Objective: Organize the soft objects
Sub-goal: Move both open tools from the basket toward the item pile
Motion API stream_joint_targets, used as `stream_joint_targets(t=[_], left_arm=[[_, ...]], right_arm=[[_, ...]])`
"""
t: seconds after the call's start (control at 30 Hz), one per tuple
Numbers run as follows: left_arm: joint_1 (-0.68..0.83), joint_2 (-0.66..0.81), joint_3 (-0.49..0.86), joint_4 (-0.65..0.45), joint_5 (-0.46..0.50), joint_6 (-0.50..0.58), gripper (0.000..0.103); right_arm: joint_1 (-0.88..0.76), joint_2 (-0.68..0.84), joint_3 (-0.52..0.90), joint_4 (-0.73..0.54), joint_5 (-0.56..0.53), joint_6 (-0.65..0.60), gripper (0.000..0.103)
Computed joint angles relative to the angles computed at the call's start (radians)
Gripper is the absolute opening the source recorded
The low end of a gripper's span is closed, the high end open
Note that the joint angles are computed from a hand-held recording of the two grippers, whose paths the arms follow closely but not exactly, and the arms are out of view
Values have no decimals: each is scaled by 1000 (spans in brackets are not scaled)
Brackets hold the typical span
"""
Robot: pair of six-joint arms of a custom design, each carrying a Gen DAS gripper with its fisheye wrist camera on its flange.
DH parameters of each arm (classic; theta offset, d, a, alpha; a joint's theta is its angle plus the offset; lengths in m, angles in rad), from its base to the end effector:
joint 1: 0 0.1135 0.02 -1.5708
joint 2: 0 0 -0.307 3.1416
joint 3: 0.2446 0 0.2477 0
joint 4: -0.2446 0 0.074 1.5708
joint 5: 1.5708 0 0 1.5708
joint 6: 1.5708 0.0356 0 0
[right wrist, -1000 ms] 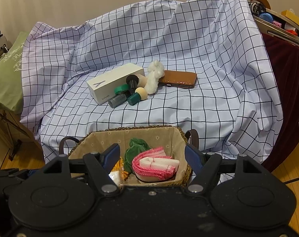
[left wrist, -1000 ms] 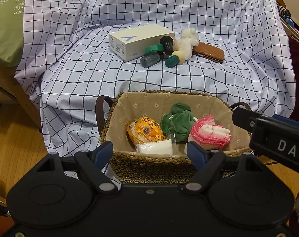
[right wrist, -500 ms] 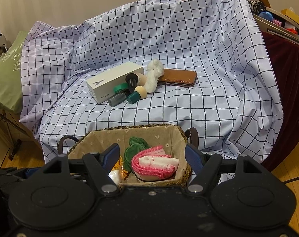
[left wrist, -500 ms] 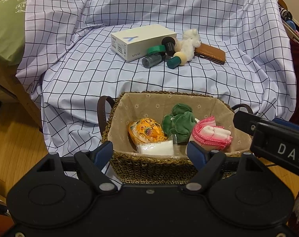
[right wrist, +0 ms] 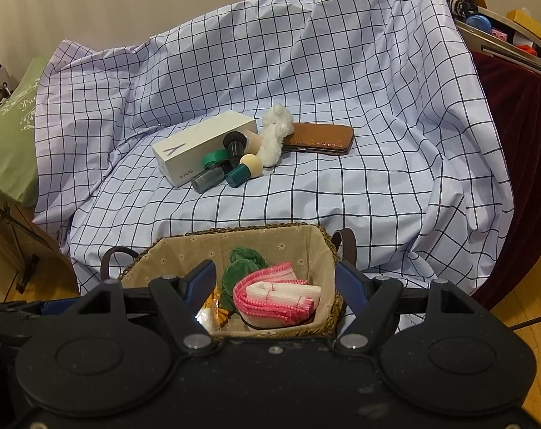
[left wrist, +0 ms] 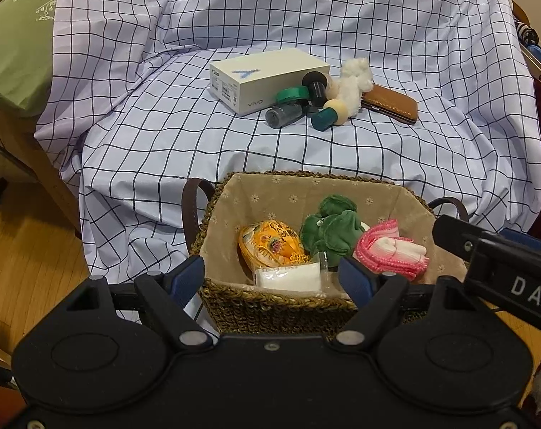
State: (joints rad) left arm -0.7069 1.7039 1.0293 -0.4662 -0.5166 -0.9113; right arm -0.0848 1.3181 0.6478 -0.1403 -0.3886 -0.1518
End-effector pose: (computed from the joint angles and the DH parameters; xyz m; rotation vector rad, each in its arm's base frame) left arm 0.2621 -0.2007 0.2191 -0.3952 2.4515 0.0603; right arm 0.2428 -0.0071 0.2310 -0.2604 2.3164 0.3445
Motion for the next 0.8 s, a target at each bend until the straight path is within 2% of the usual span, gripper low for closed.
stream_joint_targets(t=[0.37, 0.8], left_arm=[[52, 6, 20, 7, -4, 28, 78], [158, 92, 123, 19, 74, 174, 78]], right_arm=[[28, 87, 47, 32, 45, 26, 76], [95, 300, 272, 17, 121, 61, 77]])
